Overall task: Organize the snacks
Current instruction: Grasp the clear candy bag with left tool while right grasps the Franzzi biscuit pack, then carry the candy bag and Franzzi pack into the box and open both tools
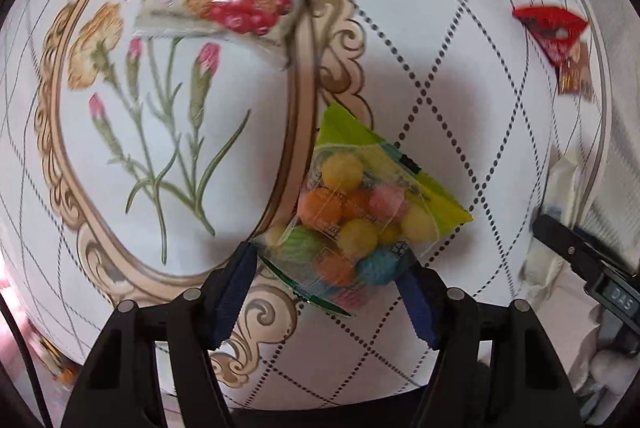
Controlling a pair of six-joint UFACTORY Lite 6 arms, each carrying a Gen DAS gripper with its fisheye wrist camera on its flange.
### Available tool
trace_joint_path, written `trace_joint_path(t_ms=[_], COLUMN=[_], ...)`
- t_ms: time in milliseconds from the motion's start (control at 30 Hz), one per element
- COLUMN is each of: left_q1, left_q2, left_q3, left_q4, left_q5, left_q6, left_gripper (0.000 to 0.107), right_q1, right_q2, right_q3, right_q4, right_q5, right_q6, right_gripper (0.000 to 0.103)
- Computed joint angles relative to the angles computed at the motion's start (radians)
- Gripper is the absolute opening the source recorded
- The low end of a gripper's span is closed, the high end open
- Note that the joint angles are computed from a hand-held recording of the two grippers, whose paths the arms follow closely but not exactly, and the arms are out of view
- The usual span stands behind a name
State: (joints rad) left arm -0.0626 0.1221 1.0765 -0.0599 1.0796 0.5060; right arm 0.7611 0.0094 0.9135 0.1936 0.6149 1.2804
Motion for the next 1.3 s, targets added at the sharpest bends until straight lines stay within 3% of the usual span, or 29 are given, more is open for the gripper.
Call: trace_joint_path(t_ms=[67,233,467,600,733,900,967,1033,1200,1300], left_q1=[-0.064,-0.171,-0.324,-0.211,-0.110,-0.114,-0.139,-0.221,-0.209,-0.221], left_q2=[0.011,-0.138,-0.092,-0.077,-0.015,0.005,-0.039,-0.070,-0.113,-0.102], left_q3=[-0.020,-0.116,-0.198,-0.140,-0.088,-0.102,-0.131,-0.089,0.002,0.155], left_q4=[0.067,0.144,0.232,0.092,-0.017,-0.019,0.005,-0.016,-0.104,-0.155], left_q5=[-0.076,-0.129,-0.272,-0.197,-0.123,-0.146,-0.167,-0.121,-0.012,0.079], left_q6=[-0.024,-0.015,-0.121,-0.092,-0.101,-0.100,-0.141,-0.210,-0.199,-0.211], left_gripper=[0.070,0.070,0.070,0.051,0.051,0.053,0.048,0.047,0.046,0.046], right_q1=[0.012,0.030,0.019,0.030,0.055,0.033,0.027,0.039,0.042,0.006], right_q2=[0.042,0.153,0.060,0.041,0.078,0.119,0.125,0.137,0.107,0.095], right_q3=[0.041,0.131,0.044,0.044,0.118,0.124,0.123,0.151,0.191,0.269], right_q4=[-0.016,-0.017,-0.021,-0.122,-0.186,-0.081,-0.079,-0.123,-0.174,-0.190], right_q5=[0.029,0.025,0.023,0.056,0.067,0.028,0.030,0.054,0.053,0.077], right_q6=[-0.011,-0.017,-0.034,0.051,0.083,-0.040,-0.038,-0.001,0.051,0.025], right_gripper=[0.072,0.072,0.073,0.064,0.064,0.066,0.065,0.064,0.063,0.063])
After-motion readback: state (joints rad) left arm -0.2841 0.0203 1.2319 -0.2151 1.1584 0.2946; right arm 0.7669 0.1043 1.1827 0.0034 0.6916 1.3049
